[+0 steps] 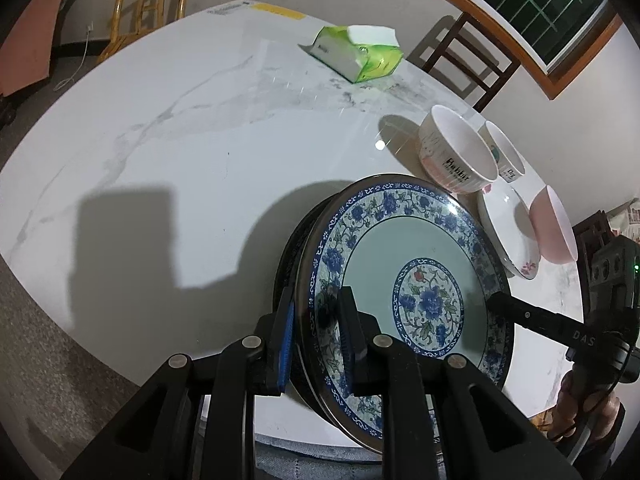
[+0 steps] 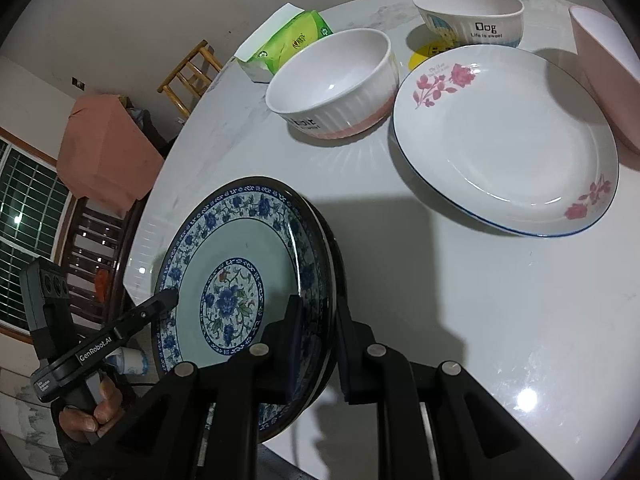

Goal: Organize plates and bowls

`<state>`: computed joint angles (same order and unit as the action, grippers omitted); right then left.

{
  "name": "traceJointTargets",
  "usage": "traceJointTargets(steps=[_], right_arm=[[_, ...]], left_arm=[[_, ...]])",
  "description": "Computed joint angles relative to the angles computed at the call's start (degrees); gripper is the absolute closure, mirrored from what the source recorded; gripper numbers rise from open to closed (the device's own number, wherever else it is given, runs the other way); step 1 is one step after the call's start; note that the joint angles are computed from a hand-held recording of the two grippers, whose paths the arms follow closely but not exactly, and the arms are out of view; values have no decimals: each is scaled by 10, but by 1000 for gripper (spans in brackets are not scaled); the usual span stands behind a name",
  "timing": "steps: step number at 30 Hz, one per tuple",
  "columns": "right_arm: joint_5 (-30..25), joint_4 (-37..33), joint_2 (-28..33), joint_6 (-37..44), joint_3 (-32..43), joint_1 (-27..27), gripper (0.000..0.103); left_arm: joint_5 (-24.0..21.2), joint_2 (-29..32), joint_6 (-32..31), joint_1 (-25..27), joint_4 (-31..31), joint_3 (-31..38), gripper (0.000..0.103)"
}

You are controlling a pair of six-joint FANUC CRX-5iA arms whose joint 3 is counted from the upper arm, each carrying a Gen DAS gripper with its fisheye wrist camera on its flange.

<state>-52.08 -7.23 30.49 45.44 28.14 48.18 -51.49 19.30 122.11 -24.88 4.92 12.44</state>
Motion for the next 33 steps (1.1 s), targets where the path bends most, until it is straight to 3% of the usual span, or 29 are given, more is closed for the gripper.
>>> traceJointTargets(steps=[8, 13, 24, 28, 33], right_arm=[[-7, 52, 17, -3, 15, 15, 85], [-11, 48, 23, 5, 23, 12, 84], [-25, 44, 27, 8, 35, 11, 84], [-35, 67, 36, 6, 46, 20, 81], [-43, 65, 41, 14, 55, 20, 80]], left_arm=[[8, 3, -4, 6, 6, -6, 85], [3, 6, 5, 4, -4, 2, 84], [-50, 22, 43, -16, -68, 52, 81], [-90, 36, 65, -32, -119, 88, 83], [-93, 41, 69, -36, -130, 93, 83]])
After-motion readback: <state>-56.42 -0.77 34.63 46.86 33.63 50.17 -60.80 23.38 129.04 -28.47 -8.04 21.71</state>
